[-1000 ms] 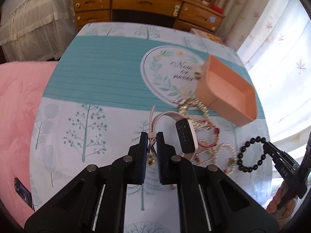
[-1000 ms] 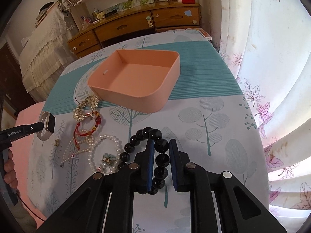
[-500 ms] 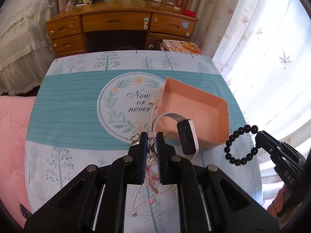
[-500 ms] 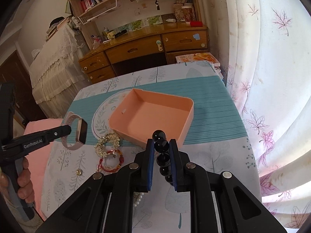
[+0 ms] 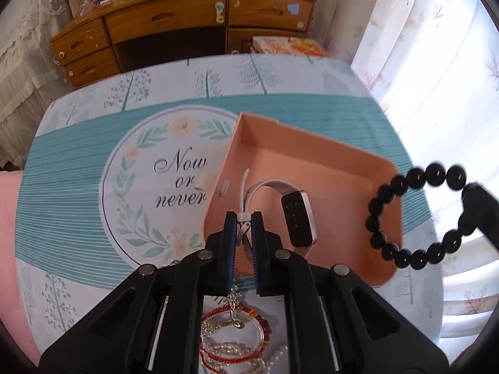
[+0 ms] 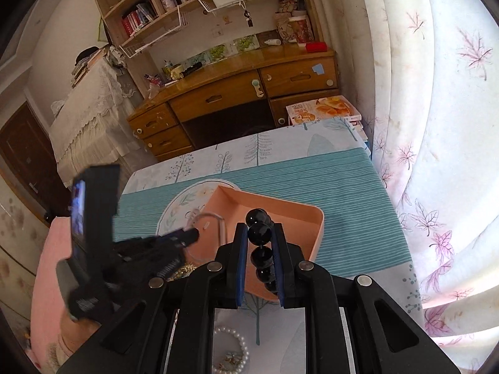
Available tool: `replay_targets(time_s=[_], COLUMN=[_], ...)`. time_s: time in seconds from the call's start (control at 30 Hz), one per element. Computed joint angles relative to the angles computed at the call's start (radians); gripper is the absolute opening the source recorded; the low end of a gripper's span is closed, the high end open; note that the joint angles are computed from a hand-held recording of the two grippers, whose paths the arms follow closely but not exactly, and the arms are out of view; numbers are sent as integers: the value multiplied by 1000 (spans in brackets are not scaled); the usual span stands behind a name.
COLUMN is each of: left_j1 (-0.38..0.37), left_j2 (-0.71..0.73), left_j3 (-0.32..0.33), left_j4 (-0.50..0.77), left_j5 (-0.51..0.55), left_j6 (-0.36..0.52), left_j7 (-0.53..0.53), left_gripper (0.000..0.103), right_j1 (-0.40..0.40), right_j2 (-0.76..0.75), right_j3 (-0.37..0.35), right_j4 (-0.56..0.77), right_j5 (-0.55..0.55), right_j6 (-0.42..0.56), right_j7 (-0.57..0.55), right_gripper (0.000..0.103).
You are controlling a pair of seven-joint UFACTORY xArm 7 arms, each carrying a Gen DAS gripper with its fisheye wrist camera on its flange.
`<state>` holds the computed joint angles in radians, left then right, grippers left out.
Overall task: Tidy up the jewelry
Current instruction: 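Carry the watch with the left gripper into the pink box while the right drops the bead bracelet there, then grasp the small blue flower charm on the cloth with the right gripper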
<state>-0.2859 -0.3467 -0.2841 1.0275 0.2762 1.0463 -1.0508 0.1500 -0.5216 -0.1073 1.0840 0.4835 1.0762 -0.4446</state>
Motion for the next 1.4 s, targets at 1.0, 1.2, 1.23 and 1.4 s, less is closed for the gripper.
replay_targets(time_s=[1.0,1.2,1.23,1.4], left_j1=[12,-1,-10,-78], left_j2=[-468,-577,-593,-690], left_j3=[-176,-267,-278,-291], left_j4=[-101,-106,-111,-169], left_j5=[-50,-91,-106,-234], left_j6=[247,404,423,467], left_j7=[-106,-126,-127,-167], left_gripper=[49,48,48,48], right_j1=[45,50,48,39], right_j2=[-213,-433,-468,-631], right_j3=[27,-15,-19,-48], right_j4=[-271,-374,-389,-462], right_j5=[-103,-123,-128,-154], right_j6=[-59,78,103,243], right_j7=[-27,-70,-78,-114], right_gripper=[38,38,38,38])
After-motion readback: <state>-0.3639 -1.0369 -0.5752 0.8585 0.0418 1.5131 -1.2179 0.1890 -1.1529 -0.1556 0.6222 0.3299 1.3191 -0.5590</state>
